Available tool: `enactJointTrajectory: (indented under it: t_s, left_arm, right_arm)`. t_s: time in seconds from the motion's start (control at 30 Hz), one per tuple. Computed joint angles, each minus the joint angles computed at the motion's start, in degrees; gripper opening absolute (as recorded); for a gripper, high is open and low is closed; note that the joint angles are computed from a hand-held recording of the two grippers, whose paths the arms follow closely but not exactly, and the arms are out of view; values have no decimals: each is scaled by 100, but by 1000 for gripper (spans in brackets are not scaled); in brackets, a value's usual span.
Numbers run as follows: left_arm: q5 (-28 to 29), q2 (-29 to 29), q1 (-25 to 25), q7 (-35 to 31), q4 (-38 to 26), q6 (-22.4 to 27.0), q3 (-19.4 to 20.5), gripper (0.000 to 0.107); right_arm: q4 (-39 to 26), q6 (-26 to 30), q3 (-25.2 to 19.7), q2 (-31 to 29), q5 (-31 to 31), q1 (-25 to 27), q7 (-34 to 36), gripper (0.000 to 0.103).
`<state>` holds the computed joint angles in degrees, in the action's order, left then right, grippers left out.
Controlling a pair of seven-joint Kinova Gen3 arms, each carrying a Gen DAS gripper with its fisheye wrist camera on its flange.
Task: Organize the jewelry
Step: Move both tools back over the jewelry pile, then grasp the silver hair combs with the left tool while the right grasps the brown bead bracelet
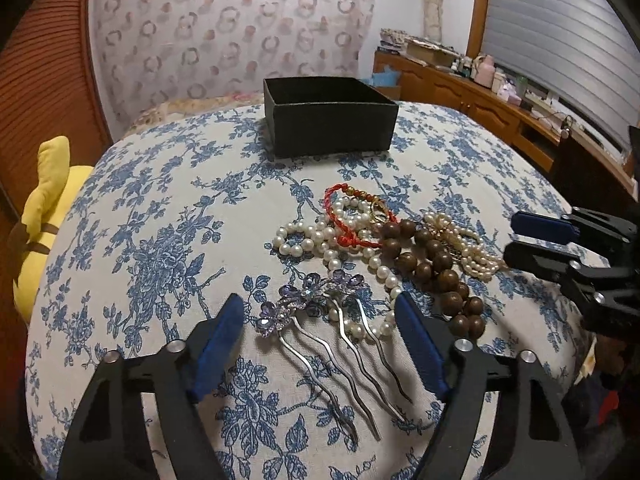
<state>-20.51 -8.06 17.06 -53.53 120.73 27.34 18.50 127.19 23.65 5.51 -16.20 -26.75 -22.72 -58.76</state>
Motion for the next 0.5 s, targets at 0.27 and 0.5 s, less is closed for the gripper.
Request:
enactJointTrajectory:
  t_s: [0.27, 0.5]
  left_arm:
    - [-109, 26, -3, 193, 16, 49, -21, 58]
    - [318, -191, -27, -214, 222, -189, -242, 55]
  right_arm:
    - [-1, 34, -40, -3, -69, -141, 44, 43]
    - [-98, 120, -89, 95, -157, -266, 132, 43]
